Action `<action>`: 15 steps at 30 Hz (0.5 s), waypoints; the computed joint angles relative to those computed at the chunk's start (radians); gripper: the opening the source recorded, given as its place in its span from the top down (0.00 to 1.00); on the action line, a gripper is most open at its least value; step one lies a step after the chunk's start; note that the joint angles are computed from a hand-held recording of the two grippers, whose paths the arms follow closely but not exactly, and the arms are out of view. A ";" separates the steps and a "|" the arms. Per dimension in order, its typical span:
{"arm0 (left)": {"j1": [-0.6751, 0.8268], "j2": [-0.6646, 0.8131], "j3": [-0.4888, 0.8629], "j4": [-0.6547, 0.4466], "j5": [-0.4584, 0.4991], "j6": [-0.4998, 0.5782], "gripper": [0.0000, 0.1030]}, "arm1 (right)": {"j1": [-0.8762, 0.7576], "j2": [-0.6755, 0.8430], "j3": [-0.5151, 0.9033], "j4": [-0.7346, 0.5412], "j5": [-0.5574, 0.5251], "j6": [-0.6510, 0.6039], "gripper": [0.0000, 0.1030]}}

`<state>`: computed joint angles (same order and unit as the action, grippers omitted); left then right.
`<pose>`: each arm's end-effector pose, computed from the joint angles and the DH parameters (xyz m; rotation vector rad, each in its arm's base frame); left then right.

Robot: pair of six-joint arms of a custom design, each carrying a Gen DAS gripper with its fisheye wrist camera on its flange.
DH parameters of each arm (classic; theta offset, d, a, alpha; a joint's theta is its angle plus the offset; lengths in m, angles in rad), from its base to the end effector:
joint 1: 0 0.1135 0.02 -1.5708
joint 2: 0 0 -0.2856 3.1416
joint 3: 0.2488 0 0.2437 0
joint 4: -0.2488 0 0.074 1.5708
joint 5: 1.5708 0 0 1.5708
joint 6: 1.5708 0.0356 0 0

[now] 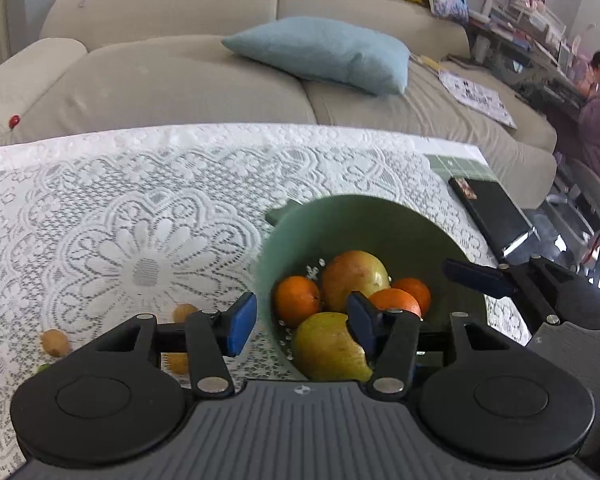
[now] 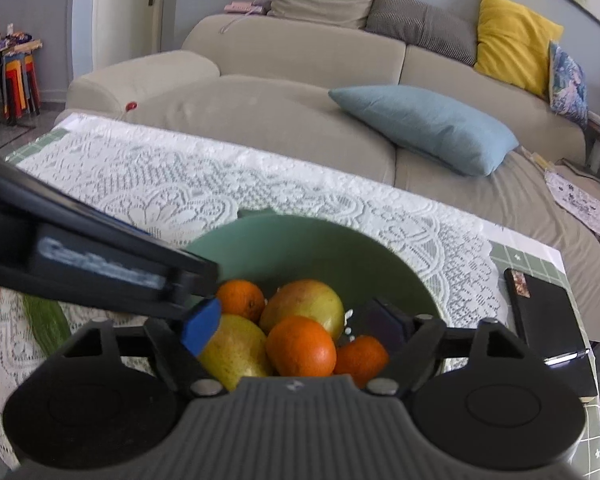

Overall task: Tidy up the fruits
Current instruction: 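Lift both tools out and move them toward the small brown fruits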

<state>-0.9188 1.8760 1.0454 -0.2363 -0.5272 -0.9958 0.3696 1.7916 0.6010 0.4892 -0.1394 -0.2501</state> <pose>0.2327 -0.2753 0.1602 -0.2620 2.4196 -0.1338 0.2867 0.1164 0.1246 -0.7630 2.1418 0.2214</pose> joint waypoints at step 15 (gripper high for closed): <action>-0.037 -0.222 -0.287 -0.002 -0.190 -0.053 0.40 | 0.123 -0.021 -0.022 0.103 0.016 0.082 0.18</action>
<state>-0.9562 1.6539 0.7587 -0.2382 -0.7169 -1.0490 0.4922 1.7705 0.5791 0.5926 -0.1232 -0.1680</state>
